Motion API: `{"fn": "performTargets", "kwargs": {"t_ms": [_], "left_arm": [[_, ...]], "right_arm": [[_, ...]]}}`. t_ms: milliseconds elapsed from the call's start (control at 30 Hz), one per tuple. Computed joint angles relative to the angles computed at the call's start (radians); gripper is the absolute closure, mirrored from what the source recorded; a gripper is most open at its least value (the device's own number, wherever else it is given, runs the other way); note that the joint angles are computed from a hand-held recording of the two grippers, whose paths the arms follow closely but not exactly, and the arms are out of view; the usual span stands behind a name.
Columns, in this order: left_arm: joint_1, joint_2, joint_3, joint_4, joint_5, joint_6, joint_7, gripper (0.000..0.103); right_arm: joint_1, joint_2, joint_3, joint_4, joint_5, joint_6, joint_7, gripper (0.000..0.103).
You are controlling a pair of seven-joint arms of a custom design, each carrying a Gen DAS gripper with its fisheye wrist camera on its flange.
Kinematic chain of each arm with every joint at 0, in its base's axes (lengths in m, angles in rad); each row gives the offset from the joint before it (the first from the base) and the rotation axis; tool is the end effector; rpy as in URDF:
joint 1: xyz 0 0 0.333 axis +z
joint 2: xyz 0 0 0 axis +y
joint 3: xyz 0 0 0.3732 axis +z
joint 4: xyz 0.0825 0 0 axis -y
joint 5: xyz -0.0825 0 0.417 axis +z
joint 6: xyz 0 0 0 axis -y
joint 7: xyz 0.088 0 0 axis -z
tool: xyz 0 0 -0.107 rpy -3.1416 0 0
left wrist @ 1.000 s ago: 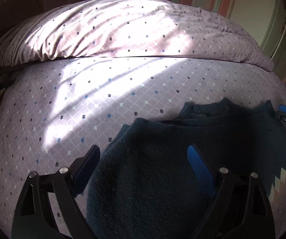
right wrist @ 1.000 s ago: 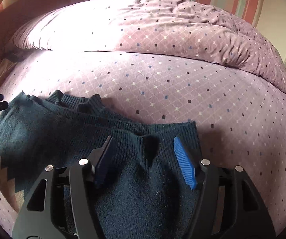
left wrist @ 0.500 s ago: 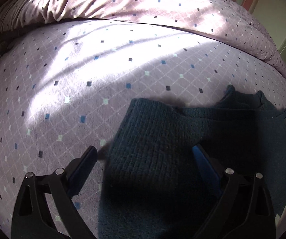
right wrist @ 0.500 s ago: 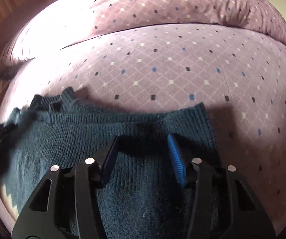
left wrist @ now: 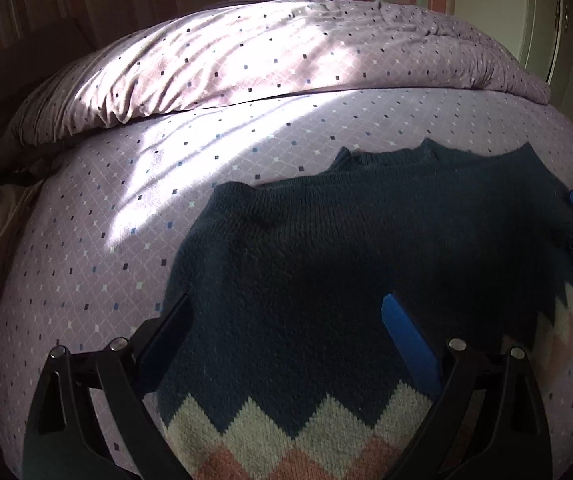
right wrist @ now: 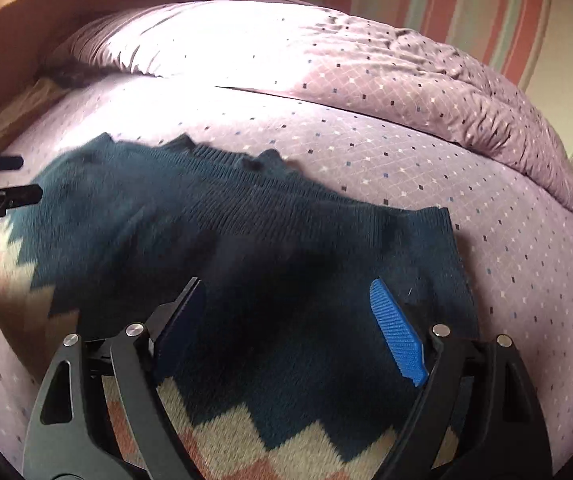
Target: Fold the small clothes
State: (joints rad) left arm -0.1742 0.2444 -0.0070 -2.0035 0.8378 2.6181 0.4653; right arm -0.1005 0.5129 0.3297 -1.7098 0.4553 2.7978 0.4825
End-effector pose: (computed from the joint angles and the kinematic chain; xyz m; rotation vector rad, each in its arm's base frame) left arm 0.6492 -0.1359 0.4044 -2.0155 1.5456 -0.3458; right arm 0.7565 0.1130 0.3983 -2.3450 0.8944 -0.5016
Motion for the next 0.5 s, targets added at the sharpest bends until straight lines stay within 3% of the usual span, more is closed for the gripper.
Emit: {"fn": "performTargets", "kwargs": {"t_ms": [100,200,267,333,367,433,500], "left_arm": [[-0.006,0.019,-0.011,-0.028,-0.025,-0.032,0.012,0.007],[0.004,-0.001,0.019,-0.106,0.009,0.079,-0.067,0.001],[0.018,-0.009,0.032,-0.138,0.021,0.134,-0.104,0.001],[0.026,-0.011,0.042,-0.163,0.024,0.193,-0.135,0.001],[0.026,-0.009,0.047,-0.167,0.025,0.208,-0.146,0.001],[0.031,-0.008,0.053,-0.177,-0.001,0.242,-0.162,0.001],[0.033,-0.015,0.037,-0.171,-0.08,0.206,-0.124,0.001]], "right_arm": [[0.037,0.001,-0.057,-0.067,-0.077,0.106,0.015,0.02],[-0.012,0.036,-0.043,-0.038,-0.081,0.133,0.068,0.017],[-0.023,0.058,-0.071,0.025,-0.075,0.076,0.183,0.011],[-0.085,0.111,-0.052,0.135,-0.019,-0.111,0.284,0.01],[-0.111,0.129,-0.034,0.159,0.006,-0.163,0.299,0.01],[-0.091,0.12,-0.053,0.149,0.021,-0.147,0.279,0.01],[-0.094,0.136,-0.061,0.19,0.043,-0.216,0.312,0.01]]}}
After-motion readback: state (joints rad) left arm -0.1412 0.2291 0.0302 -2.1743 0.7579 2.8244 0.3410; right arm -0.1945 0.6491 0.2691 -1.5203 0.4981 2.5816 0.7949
